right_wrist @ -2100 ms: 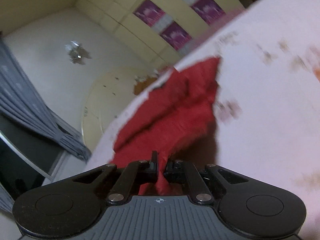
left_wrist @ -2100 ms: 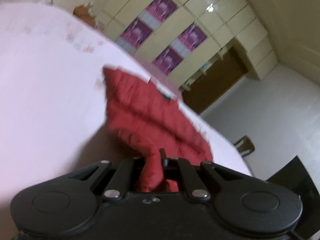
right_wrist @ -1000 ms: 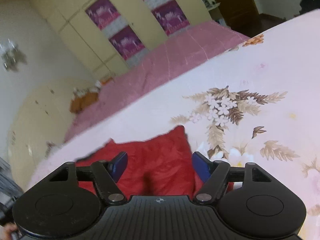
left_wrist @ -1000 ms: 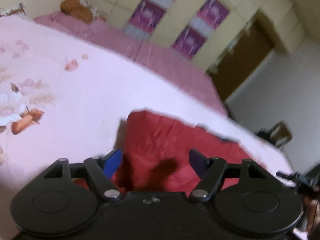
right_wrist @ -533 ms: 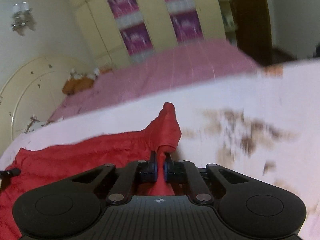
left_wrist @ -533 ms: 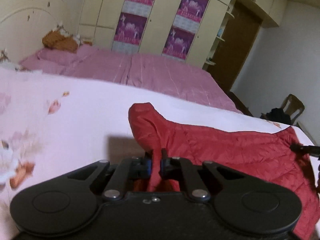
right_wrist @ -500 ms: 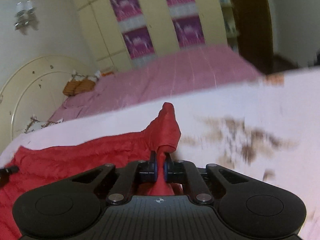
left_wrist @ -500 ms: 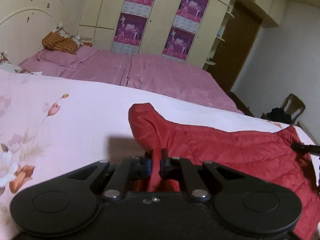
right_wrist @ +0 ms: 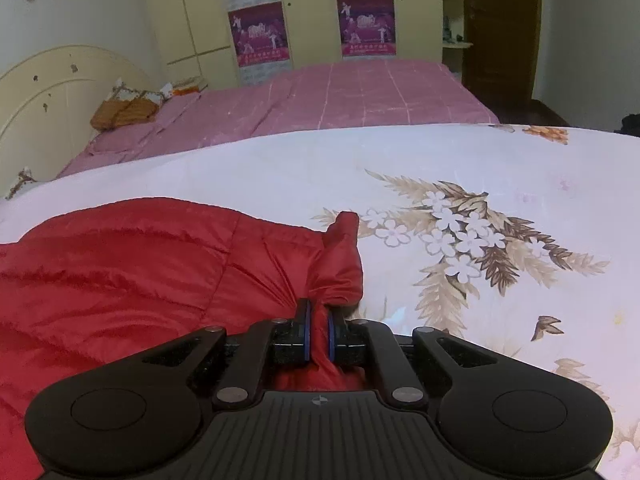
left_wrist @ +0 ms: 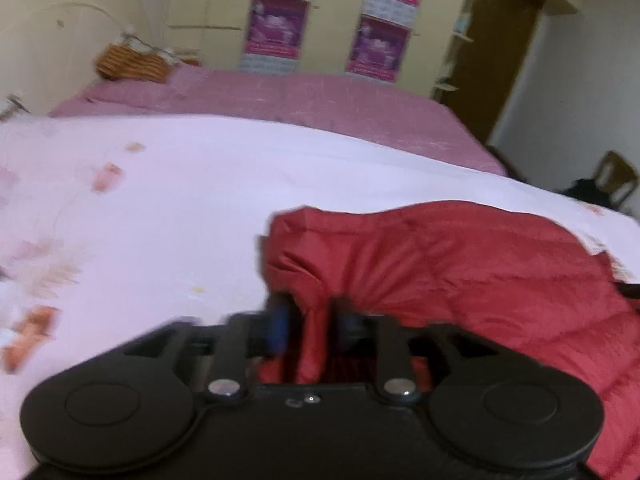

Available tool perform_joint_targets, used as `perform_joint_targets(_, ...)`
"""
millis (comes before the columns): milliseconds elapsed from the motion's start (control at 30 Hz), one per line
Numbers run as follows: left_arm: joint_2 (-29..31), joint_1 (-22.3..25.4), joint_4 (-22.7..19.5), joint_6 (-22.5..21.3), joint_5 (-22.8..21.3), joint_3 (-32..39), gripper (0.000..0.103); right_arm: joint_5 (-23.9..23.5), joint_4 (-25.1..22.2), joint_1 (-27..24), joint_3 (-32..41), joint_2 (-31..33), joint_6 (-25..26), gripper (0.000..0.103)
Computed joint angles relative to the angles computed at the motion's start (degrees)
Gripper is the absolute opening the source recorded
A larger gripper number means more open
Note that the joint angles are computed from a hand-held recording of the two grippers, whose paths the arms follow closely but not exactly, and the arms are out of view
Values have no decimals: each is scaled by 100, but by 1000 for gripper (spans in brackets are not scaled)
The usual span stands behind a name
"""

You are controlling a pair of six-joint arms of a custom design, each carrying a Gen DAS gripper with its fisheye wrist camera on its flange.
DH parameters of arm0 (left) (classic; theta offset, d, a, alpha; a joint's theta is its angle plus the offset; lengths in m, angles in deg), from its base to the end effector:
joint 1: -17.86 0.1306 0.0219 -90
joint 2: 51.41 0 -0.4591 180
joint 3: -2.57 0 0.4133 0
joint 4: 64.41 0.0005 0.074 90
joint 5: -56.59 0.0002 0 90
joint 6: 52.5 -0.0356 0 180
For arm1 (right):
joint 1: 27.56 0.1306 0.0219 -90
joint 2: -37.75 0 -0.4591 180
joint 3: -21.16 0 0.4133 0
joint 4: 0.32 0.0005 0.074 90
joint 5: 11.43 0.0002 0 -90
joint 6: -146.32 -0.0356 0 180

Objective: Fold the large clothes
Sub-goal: 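Lift the gripped hem with both grippers and lay it over the collar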

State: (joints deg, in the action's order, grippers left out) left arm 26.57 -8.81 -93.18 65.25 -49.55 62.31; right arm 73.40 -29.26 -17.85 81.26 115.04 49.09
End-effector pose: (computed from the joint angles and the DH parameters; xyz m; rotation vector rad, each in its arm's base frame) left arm 0.3549 -0.1678 0.3710 -0.1533 2.3485 -0.1268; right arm 0.3854 0.0687 0.3773 -0.0950 2.3840 0.2480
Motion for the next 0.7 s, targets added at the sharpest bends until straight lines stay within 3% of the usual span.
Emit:
perform_joint_targets(33,-50,-80,17,-47,-272,11,62,338,-3,56,6,-108,-25,77)
perform_joint_targets(67,-212,-231,56,-113,-571,-42,67,393,194,55,-85,-333,2,82)
perform_joint_targets(133,-596,-622,-36,-131,-960,-110,65,200,118,23,-187,-747,51,79)
perform_joint_targets(167,-778,-874,-51,-64,-1104,-149,64,112,28,28,-225,-916,53,71)
perform_joint_targets(200,-950,-1165,-7,4,-1232,-209,62,-42,-71,63,-304,-1173,50,53)
perform_joint_targets(233,-1056,-1508,-66,113,-1400,-231,61,-102,-154,173,-390,-1417,17,49)
perform_joint_targets(333,-1089,-2686,-246,548,-2179,-225,61,19,-262,734,-694,-2160,-155,49)
perform_joint_targets(433,-797,-3576,-393,739,-2909,-187,61,309,-326,1684,-967,-2775,-437,49)
perform_joint_targets(533,-465,-3710,-520,757,-2793,-244,61,769,-322,2680,-1182,-2834,-295,49)
perform_joint_targets(600,-368,-3577,-349,786,-2519,-395,62,1415,-357,3189,-1291,-2471,-16,49)
perform_joint_targets(700,-269,-3384,-235,779,-2344,-384,62,1475,72,3138,-1466,-2159,-104,49)
